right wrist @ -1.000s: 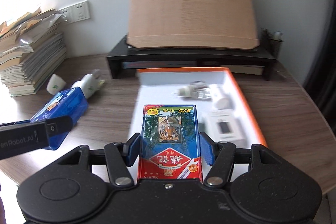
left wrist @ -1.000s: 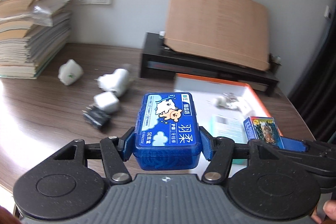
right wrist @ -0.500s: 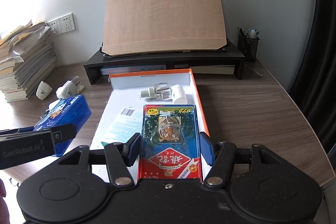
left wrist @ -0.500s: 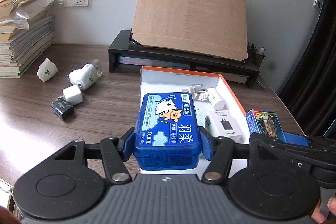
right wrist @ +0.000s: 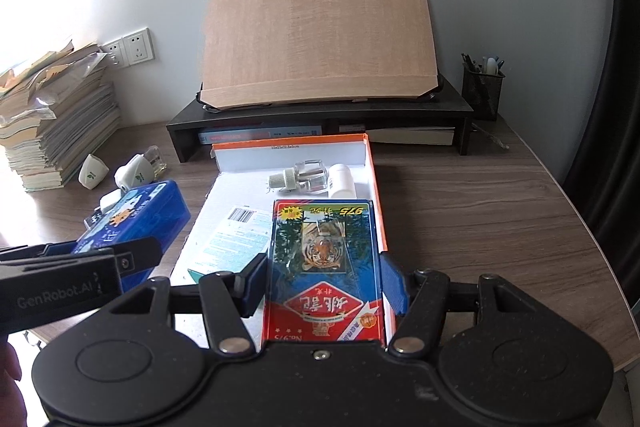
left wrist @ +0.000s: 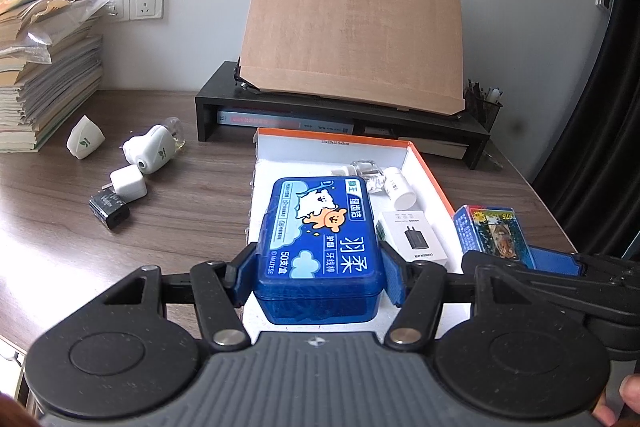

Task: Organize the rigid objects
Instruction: 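Hold the blue box and tiger-print box above the white box with both tools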

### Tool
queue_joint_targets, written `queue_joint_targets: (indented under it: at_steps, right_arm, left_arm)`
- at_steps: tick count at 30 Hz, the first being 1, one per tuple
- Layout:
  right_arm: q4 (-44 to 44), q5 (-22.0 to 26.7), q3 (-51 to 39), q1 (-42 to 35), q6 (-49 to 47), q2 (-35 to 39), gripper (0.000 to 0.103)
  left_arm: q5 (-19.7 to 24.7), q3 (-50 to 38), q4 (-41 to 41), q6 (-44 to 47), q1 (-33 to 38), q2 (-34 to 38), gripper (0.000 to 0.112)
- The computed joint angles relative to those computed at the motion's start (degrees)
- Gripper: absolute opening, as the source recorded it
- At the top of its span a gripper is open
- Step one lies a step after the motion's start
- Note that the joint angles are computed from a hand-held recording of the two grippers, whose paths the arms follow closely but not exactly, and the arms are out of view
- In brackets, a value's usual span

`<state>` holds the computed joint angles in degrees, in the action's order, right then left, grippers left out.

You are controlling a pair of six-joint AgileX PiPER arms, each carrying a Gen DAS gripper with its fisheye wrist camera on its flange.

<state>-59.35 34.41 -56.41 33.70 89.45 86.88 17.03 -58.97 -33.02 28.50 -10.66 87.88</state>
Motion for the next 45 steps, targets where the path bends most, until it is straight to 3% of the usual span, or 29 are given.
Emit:
queue_joint_targets:
  at_steps: [26,45]
  right_arm:
    - [1.7,-1.2,-0.1,-0.1,-1.4,-0.3,0.071]
    - [1.2,1.5,-0.6,1.0,-0.1,-1.2,0.071]
  left_arm:
    - [0.0,1.9,3.0,-2.1,-0.5,-1.6,0.062]
    - [0.6,1.7,-3.2,4.5,-0.1,-1.5,0.062]
